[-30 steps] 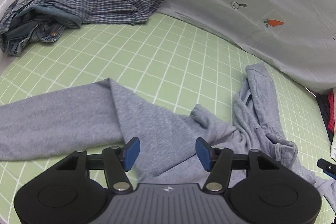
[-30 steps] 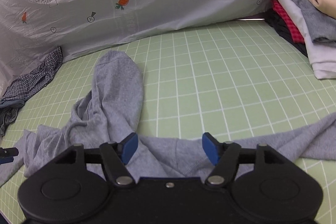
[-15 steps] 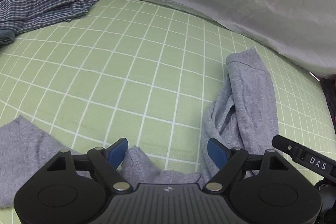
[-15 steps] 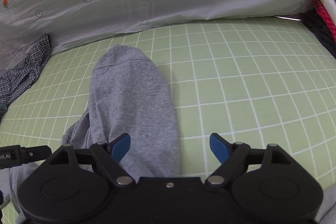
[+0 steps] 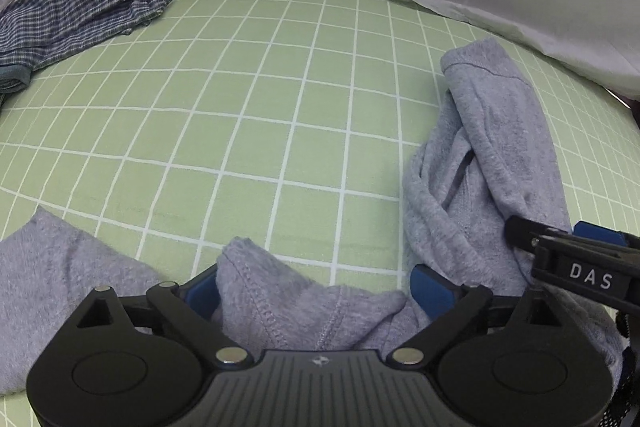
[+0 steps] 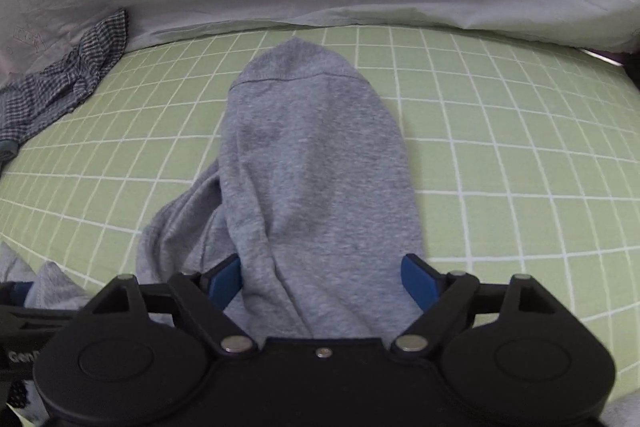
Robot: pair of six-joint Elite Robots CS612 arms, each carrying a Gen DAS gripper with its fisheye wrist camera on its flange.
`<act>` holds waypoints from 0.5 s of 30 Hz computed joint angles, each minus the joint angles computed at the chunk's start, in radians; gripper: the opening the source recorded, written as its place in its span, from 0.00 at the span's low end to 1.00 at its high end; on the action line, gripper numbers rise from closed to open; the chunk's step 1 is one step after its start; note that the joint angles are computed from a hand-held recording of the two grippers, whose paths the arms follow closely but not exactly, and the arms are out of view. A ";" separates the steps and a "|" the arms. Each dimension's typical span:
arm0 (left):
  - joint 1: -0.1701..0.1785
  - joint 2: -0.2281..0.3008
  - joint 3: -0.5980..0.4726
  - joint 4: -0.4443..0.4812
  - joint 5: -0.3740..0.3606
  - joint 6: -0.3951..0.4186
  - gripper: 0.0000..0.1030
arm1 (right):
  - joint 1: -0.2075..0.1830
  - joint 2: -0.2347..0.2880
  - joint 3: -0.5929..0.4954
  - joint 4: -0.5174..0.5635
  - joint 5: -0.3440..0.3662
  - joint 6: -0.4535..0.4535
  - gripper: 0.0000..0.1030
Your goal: Fold clothes
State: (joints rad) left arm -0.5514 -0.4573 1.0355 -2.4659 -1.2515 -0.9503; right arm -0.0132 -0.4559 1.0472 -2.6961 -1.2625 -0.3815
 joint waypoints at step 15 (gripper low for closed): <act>0.008 -0.009 0.009 -0.099 -0.049 -0.037 0.95 | -0.101 0.014 -0.024 -0.084 -0.104 0.372 0.79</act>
State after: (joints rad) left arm -0.5430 -0.4668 1.0443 -2.5648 -1.3008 -0.9869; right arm -0.1142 -0.4421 1.0233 -2.7802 -1.3667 -0.0097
